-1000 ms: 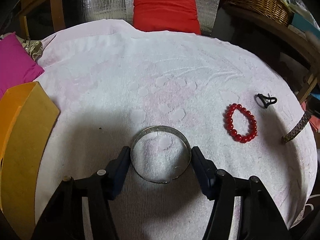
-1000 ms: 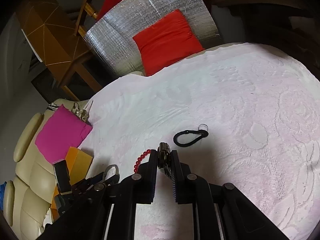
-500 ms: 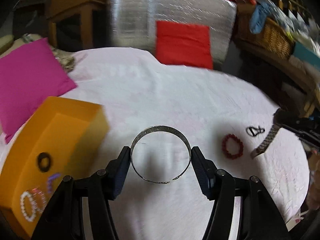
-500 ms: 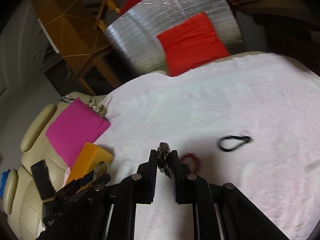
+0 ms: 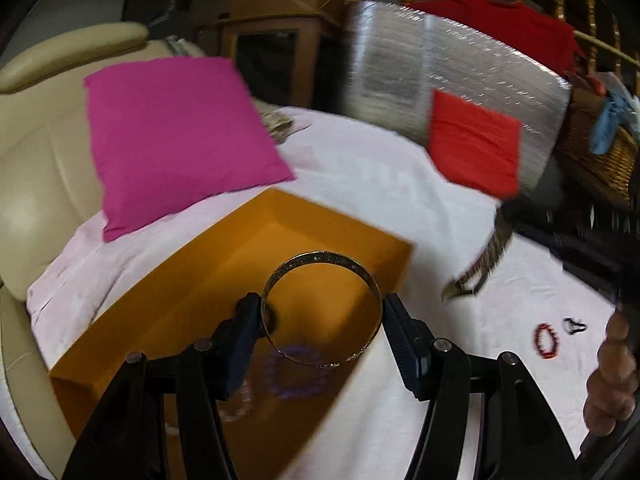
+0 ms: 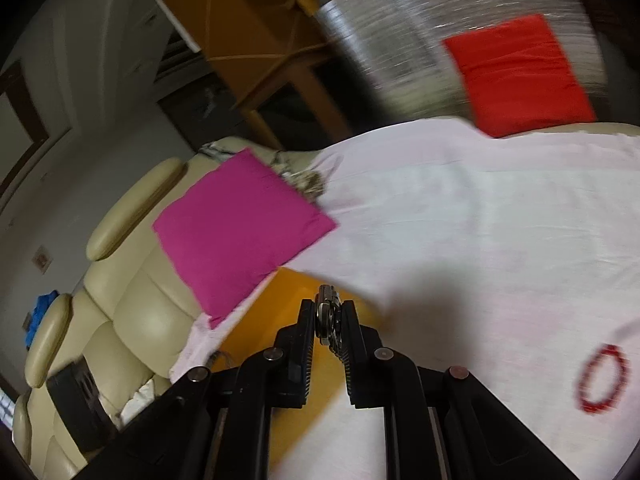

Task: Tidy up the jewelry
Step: 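Carry the watch and bangle to the orange box and open both grippers, then move both open grippers back toward the red bead bracelet and black carabiner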

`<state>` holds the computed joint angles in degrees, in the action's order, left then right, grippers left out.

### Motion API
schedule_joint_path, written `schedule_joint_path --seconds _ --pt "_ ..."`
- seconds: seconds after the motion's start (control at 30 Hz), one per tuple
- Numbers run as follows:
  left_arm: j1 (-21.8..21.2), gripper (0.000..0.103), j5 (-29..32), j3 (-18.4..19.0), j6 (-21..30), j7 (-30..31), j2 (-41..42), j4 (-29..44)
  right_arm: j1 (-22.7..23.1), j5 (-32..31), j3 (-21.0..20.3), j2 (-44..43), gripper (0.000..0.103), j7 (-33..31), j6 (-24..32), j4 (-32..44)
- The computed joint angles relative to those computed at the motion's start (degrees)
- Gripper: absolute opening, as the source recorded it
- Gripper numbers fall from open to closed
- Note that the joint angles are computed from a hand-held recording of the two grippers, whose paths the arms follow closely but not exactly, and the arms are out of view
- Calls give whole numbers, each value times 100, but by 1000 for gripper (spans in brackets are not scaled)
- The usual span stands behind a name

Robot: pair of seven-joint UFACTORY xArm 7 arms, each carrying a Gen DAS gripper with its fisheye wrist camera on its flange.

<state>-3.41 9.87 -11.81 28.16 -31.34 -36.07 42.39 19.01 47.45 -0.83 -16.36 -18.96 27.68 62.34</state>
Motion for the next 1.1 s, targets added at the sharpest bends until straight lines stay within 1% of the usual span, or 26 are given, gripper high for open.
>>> schedule_joint_path --seconds 0.1,0.27,0.37,0.4,0.47,0.5,0.53,0.57,0.6,0.63,0.73,0.87,0.97,1.1 --pt "-46 63 -62 153 38 138 -18 -185 73 -111 215 515 14 138 -55 404" --pt "9 63 -98 248 55 251 22 -333 -6 -722 633 1284 14 631 -125 911" --pt "33 63 -121 271 58 296 9 -399 -64 -1032 790 1586 14 890 -70 1079" --pt "33 64 -124 271 76 313 -18 -426 -78 -1117 833 1671 18 979 -82 1119" --pt "36 64 -134 272 120 345 12 -419 -115 -924 909 1771 18 887 -150 1153" --pt "27 64 -139 275 144 372 24 -414 -140 -878 928 1824 22 911 -98 1210" --pt "21 64 -143 276 137 387 21 -421 -165 -907 939 1856 38 999 -46 1257" --pt "5 64 -159 284 157 405 -13 -428 -196 -882 945 1861 48 1072 -5 1283" --pt "-12 64 -179 288 175 418 -37 -433 -234 -653 957 1789 64 992 -57 1217" --pt "-21 64 -195 286 199 424 -56 -421 -246 -485 967 1732 65 877 -154 1169" --pt "-26 64 -230 258 199 390 -132 -403 -272 -476 894 1400 65 750 -293 915" --pt "-92 65 -271 172 207 345 -233 -321 -313 -357 644 883 65 728 -195 520" --pt "-151 69 -242 53 224 319 -322 -257 -388 -590 425 382 65 838 -17 119" --pt "-278 71 -115 -240 305 271 -428 -99 -577 -1134 94 -398 65 994 272 -490"
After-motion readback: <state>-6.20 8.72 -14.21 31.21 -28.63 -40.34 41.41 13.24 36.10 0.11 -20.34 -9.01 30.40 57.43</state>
